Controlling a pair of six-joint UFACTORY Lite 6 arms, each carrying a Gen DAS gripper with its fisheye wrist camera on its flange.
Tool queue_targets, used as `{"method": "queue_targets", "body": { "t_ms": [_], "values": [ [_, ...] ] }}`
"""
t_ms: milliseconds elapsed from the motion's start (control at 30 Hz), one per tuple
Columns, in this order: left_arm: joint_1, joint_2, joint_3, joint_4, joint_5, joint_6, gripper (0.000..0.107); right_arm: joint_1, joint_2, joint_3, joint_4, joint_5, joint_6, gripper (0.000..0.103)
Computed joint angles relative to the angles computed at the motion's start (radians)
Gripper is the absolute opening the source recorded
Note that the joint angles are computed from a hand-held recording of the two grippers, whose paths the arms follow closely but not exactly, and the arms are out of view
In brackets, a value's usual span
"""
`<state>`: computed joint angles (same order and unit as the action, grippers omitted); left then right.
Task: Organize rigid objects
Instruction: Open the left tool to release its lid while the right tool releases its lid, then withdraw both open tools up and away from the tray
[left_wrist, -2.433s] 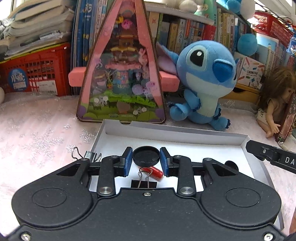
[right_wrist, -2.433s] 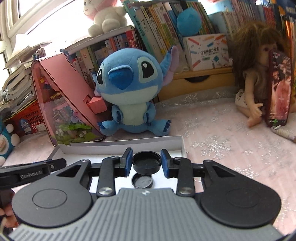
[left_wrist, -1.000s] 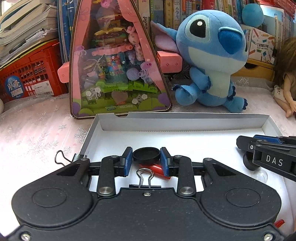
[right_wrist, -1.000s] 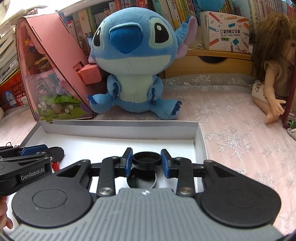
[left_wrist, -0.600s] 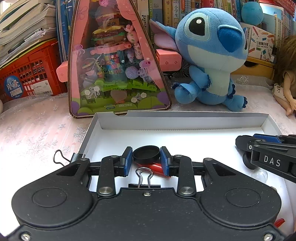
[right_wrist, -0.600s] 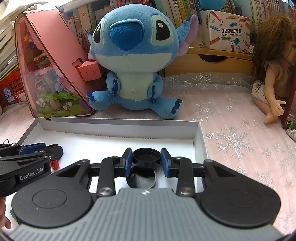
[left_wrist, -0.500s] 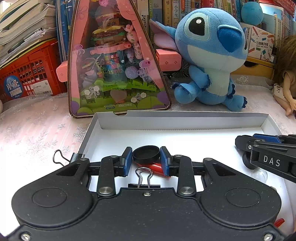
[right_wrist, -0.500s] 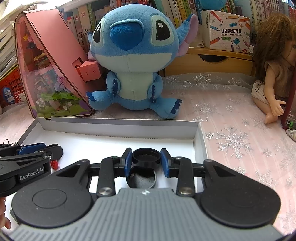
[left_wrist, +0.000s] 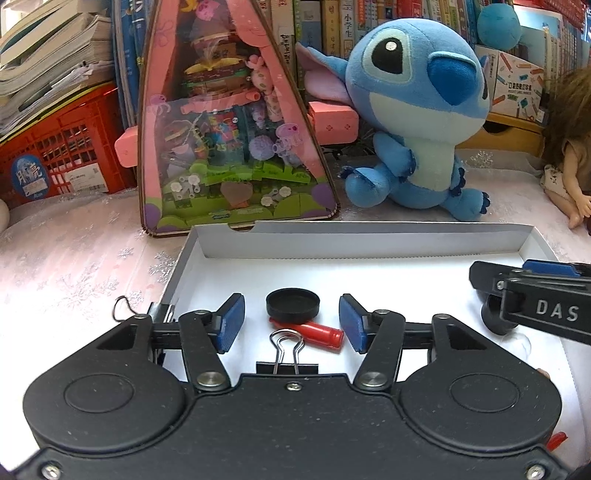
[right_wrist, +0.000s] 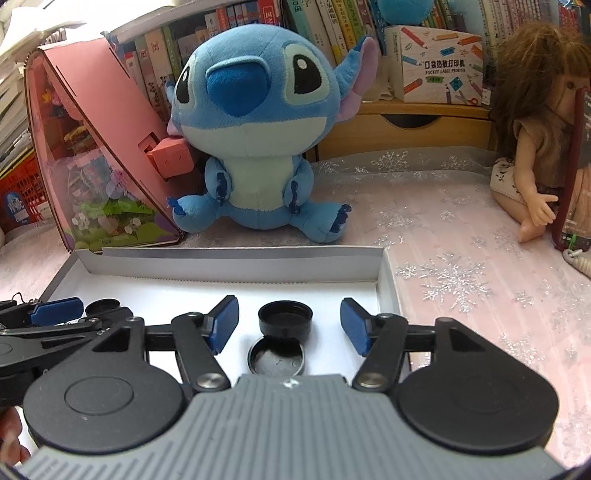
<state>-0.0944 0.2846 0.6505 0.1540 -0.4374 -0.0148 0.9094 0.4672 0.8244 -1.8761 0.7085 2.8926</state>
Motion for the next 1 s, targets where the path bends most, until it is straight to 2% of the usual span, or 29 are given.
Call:
{"method": "queue_targets", "body": {
  "t_ms": [233, 333, 533, 867, 1000],
  "values": [
    [0.035, -0.066, -0.06, 0.041, -0.013, -0.002, 0.06, 0.051, -0.05, -0.043, 0.048, 0.047, -0.014, 0.083],
    [0.06, -0.108, -0.092, 0.112, -0.014, -0.056, 0.063, 0.075, -0.071, -0.057, 0.078, 0.062, -0.032, 0.084],
    [0.073, -0.204, -0.164, 0.143, -0.014, -0.066, 0.066, 0.126, -0.108, -0.082, 0.139, 0.095, -0.054, 0.086],
    [0.124, -0.404, -0.301, 0.326, 0.008, -0.201, 0.069, 0.242, -0.161, -0.123, 0.241, 0.169, -0.093, 0.088],
    [0.181, -0.523, -0.389, 0.447, -0.007, -0.3, 0.069, 0.331, -0.16, -0.125, 0.333, 0.242, -0.111, 0.088]
  ]
}}
